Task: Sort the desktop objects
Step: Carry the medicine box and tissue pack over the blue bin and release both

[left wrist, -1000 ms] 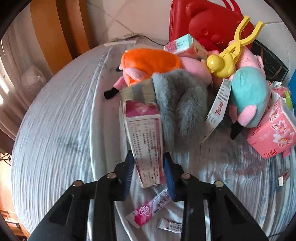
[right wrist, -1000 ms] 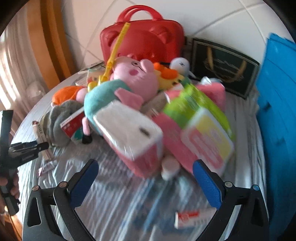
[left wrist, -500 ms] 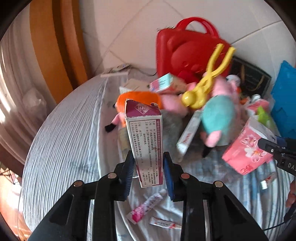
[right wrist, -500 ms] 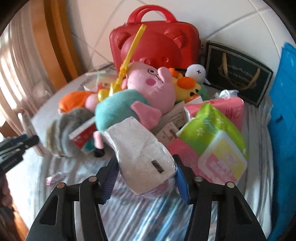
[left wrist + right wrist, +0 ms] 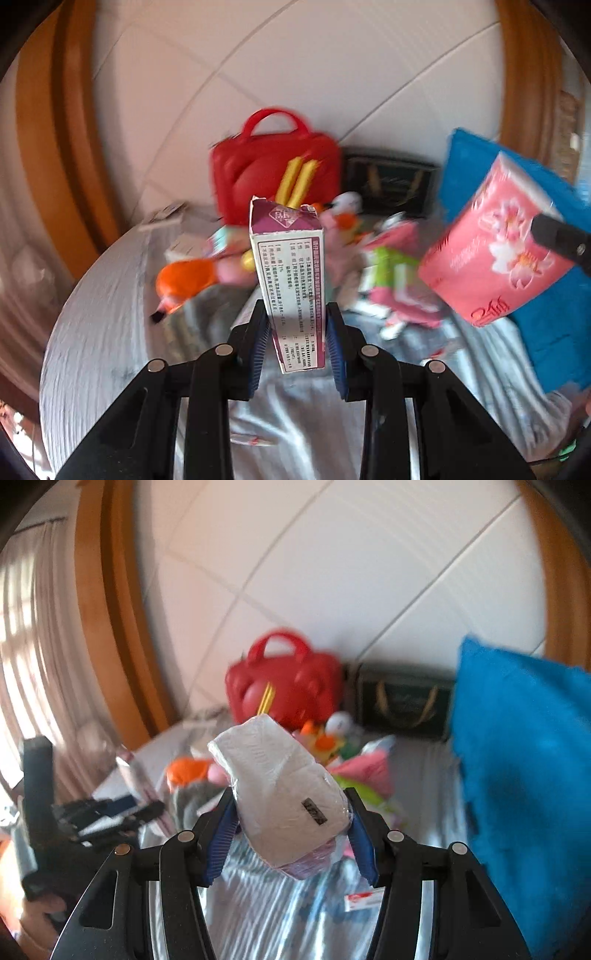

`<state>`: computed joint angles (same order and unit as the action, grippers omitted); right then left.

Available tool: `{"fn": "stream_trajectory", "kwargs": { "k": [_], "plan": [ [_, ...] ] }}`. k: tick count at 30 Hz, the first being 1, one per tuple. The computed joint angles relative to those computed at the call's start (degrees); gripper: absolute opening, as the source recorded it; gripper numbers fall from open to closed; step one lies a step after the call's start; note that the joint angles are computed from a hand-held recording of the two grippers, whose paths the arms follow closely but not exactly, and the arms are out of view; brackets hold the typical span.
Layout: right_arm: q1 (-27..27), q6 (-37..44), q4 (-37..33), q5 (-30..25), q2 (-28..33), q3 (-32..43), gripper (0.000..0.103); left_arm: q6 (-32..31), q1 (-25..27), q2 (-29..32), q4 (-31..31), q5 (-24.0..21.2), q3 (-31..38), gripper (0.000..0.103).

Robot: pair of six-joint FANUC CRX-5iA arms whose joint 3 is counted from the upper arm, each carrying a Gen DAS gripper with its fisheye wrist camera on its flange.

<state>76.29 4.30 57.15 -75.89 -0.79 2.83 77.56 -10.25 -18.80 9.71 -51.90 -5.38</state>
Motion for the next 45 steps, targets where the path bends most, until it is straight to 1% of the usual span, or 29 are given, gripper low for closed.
{"fn": "stream_trajectory", "kwargs": {
  "k": [4, 5, 6, 8, 10, 11, 13, 15, 16, 17, 20, 24, 27, 29, 30, 34, 38, 39, 42, 43, 44, 45],
  "plan": [
    [5.1, -3.2, 6.6, -9.2, -1.4, 0.7, 0.055, -2.5, -3.8, 0.1, 3.1, 0.6, 1.3, 0.03],
    [6.3, -3.6, 8.1, -11.5, -1.6, 0.9, 0.054, -2.5, -5.2, 0.4, 2.9, 0.8, 2.1, 0.03],
    [7.6, -4.2, 10.1, -14.5, -1.9, 1.1, 0.053, -2.1, -6.7, 0.7, 2.5, 1.1, 3.0, 0.03],
    [9.4, -4.6, 12.6, -18.6, -2.7, 1.2, 0.05, -0.2, -10.2, 1.5, 1.2, 1.9, 5.1, 0.03],
    [10.5, -4.5, 14.5, -21.3, -3.9, 0.8, 0.048, 1.5, -13.6, 2.5, 0.2, 2.5, 7.2, 0.03],
    [11.1, -3.5, 15.8, -23.0, -4.8, 0.4, 0.047, 2.8, -15.6, 3.4, -0.7, 2.8, 8.7, 0.03],
    [11.5, -2.2, 17.4, -24.5, -6.3, -0.4, 0.046, 6.9, -19.5, 5.3, -4.4, 2.7, 12.2, 0.03],
    [12.2, -2.0, 18.6, -24.2, -8.7, -1.6, 0.046, 9.5, -22.6, 7.0, -6.0, 2.2, 15.4, 0.03],
    [12.9, -2.1, 19.9, -24.2, -10.3, -2.5, 0.046, 11.4, -24.5, 8.0, -7.8, 1.8, 17.6, 0.03],
    [13.9, -1.8, 21.3, -25.2, -11.1, -2.9, 0.046, 13.0, -26.5, 8.7, -10.0, 1.5, 19.5, 0.03],
    [16.5, 0.5, 26.2, -30.3, -12.9, -3.2, 0.046, 17.4, -32.3, 11.9, -15.4, 0.6, 25.7, 0.03],
    [20.5, 3.2, 31.0, -38.8, -16.0, -4.1, 0.046, 20.6, -38.9, 17.4, -17.9, -1.6, 33.8, 0.03],
    [23.5, 4.6, 32.9, -46.3, -18.6, -4.8, 0.046, 21.3, -43.7, 23.7, -19.3, -5.6, 42.4, 0.03],
    [25.1, 4.7, 32.8, -50.6, -21.0, -6.0, 0.046, 22.1, -46.6, 28.6, -20.3, -9.2, 49.1, 0.03],
    [25.4, 4.7, 32.7, -51.3, -21.9, -6.4, 0.046, 22.4, -47.9, 31.3, -20.9, -11.1, 52.7, 0.03],
    [29.0, 3.5, 31.9, -57.9, -26.9, -9.7, 0.046, 23.5, -51.6, 40.6, -22.8, -18.9, 65.9, 0.03],
    [30.9, 3.7, 29.9, -63.3, -29.6, -11.5, 0.046, 23.8, -53.1, 50.0, -23.2, -27.6, 79.8, 0.03],
    [30.6, 4.2, 29.2, -64.1, -30.3, -11.8, 0.046, 23.7, -53.4, 51.7, -23.5, -29.2, 82.5, 0.03],
    [32.3, 3.0, 26.5, -66.7, -32.8, -13.7, 0.046, 23.7, -53.8, 55.3, -24.1, -32.8, 88.2, 0.03],
    [33.2, 2.7, 26.0, -67.8, -33.3, -14.0, 0.046, 23.7, -53.7, 57.2, -23.9, -34.5, 91.3, 0.03],
    [33.8, 2.3, 25.3, -68.5, -34.0, -14.7, 0.046, 23.8, -53.6, 57.6, -23.9, -35.0, 92.0, 0.03],
    [33.6, 2.2, 24.0, -68.8, -34.6, -15.2, 0.046, 23.7, -53.7, 59.1, -24.3, -36.6, 94.8, 0.03]
  ]
}}
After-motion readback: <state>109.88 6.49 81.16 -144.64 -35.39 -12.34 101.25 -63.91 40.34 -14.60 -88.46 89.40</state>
